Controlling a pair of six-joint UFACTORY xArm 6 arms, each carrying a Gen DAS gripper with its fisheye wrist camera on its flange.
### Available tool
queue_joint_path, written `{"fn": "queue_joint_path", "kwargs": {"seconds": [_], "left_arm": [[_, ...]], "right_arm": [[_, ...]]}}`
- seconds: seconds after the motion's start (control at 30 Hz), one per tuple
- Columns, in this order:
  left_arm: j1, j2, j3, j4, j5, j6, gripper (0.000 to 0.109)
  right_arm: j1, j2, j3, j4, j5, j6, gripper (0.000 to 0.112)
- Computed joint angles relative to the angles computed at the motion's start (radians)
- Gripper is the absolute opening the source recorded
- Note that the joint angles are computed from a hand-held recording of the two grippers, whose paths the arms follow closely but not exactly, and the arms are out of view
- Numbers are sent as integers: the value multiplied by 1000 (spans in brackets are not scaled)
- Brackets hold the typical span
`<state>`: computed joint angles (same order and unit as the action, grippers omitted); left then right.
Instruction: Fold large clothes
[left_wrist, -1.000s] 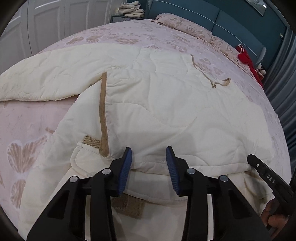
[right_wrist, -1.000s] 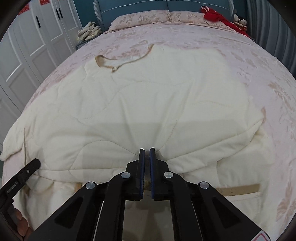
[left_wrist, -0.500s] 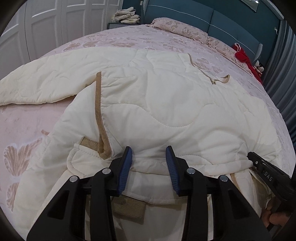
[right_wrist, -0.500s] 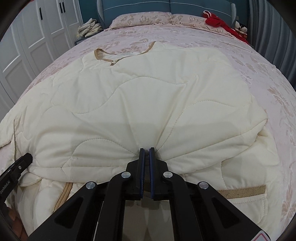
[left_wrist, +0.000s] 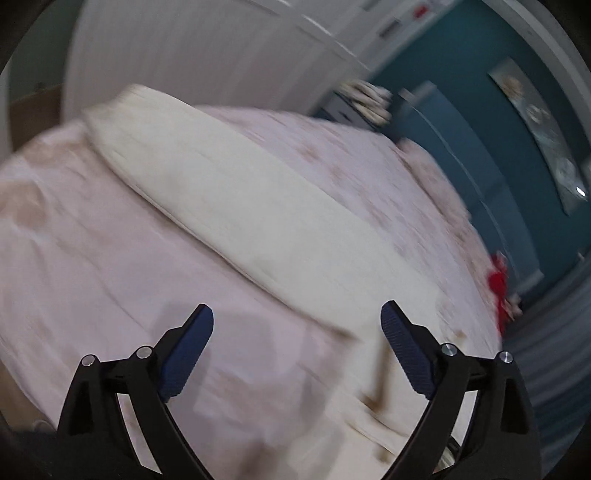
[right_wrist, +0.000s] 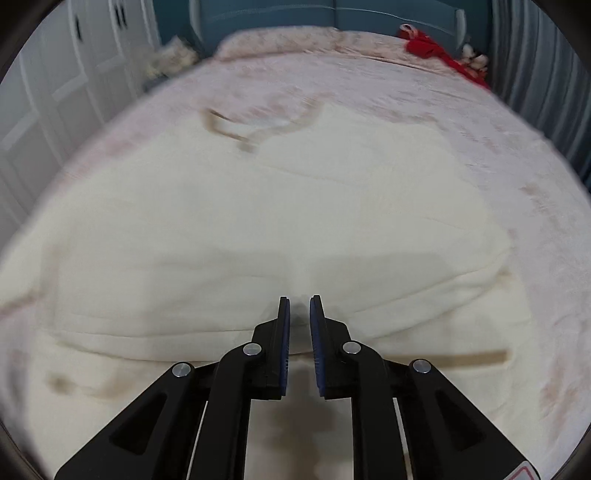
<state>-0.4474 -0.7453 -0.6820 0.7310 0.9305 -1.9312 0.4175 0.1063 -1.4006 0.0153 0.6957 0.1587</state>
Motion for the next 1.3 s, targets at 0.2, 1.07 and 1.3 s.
{"fn": "queue_joint_path", "kwargs": {"seconds": [0.2, 1.07, 1.3], "left_arm": [[337, -236, 202, -209, -25, 203, 89], [439, 7, -217, -219, -314, 623, 4], [227, 340, -645, -153, -316, 721, 4]], "right_arm": [[165, 25, -33, 53, 2, -41, 14], [309, 543, -655, 186, 182, -32, 6], [273, 325, -389, 393, 75, -142, 5]]}}
